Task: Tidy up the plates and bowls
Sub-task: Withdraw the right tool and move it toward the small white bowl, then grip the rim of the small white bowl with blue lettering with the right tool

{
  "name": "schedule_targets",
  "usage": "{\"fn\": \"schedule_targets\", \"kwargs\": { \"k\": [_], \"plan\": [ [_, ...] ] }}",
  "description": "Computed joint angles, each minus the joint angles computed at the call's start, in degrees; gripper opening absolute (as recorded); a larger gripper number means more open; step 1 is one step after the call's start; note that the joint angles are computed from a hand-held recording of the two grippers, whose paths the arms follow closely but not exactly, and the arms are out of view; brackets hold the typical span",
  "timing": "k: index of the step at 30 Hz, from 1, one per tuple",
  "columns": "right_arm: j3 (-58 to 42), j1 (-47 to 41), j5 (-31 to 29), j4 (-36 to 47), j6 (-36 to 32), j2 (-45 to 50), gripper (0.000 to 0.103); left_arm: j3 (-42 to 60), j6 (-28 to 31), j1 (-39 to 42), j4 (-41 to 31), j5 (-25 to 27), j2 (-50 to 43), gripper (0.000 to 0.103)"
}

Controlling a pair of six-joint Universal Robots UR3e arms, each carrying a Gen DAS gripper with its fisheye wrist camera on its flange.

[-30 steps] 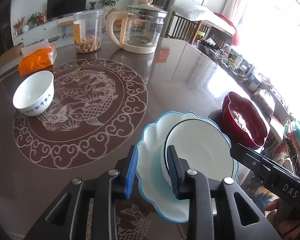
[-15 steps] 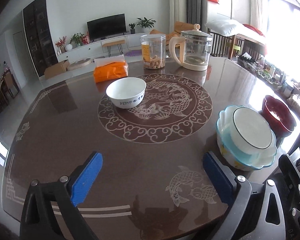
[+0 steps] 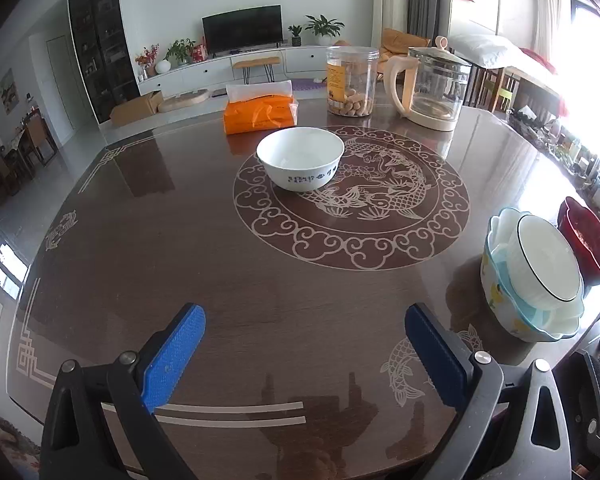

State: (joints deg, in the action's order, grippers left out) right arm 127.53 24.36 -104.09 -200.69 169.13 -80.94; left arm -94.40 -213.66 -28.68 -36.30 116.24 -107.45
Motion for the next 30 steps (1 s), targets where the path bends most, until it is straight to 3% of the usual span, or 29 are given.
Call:
{"fn": "schedule_targets", "kwargs": {
  "k": [13,18,22,25,30],
  "plan": [
    [-3.77,3.29,-4.35,4.37,-1.16,2.93,0.077,-1.65,1.19,2.99,0.04,-1.7,-0.61,0.1],
    [-5.24,3.16,-2.93,7.92,-1.59,2.96,0.077,-6.96,2.5,8.29,4.57,-8.16,1.3,0.1],
    [-8.17,1.32,2.7,14.15,-2.18,2.27,0.077,-11.09,4.16,14.0,8.12,-10.7,3.67,0.1],
    [-14.51,-1.1,10.79,20.34,-2.17,3.26,0.077,-11.95,7.63,20.28,11.23,-16.36,4.95,0.1],
    [-43.17,-4.99,23.48,41.45,5.87,15.71,0.076,-1.85,10.8,29.56,11.49,-26.63,-1.18,0.099]
  ]
}}
